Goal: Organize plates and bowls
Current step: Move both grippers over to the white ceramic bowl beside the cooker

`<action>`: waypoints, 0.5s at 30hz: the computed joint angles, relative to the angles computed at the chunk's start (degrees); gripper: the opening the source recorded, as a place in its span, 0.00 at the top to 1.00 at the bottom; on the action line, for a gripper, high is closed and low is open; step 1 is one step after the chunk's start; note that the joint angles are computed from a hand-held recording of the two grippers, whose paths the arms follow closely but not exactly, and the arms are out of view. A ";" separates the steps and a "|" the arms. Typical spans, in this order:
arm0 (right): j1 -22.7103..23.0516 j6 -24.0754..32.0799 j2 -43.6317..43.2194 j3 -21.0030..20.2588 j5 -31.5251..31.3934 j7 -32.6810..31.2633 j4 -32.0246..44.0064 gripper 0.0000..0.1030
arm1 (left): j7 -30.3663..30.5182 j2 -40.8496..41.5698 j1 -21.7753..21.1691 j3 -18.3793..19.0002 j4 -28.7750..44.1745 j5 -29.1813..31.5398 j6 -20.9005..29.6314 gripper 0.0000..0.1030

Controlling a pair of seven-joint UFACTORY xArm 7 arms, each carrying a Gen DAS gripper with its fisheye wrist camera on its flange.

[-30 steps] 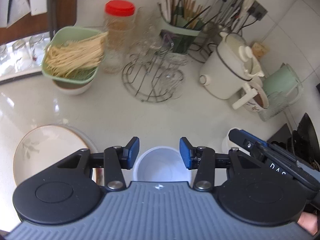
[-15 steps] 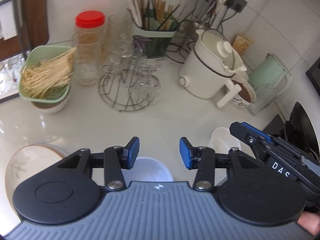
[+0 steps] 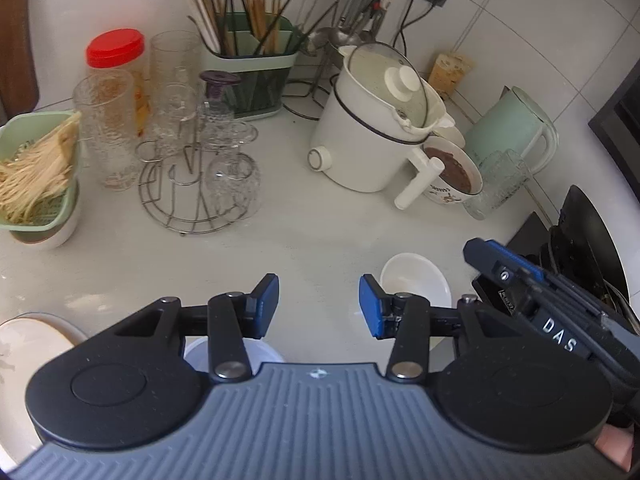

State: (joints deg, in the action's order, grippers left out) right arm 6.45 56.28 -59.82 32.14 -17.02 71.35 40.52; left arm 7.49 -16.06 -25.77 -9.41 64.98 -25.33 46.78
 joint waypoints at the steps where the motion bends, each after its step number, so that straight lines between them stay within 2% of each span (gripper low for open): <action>1: -0.07 0.66 -0.48 -0.12 -0.13 0.02 -0.23 0.78 | -0.06 0.45 -0.13 -0.18 0.31 0.00 -0.06 0.51; 6: 0.60 2.37 -2.57 -1.41 -0.06 -0.68 -2.24 0.78 | -0.37 3.23 -0.92 -1.29 2.10 0.11 -1.05 0.51; 15: 0.21 5.76 -7.57 -1.20 -0.62 0.36 -6.96 0.78 | 0.05 9.69 -2.44 -3.70 5.88 3.38 -2.95 0.51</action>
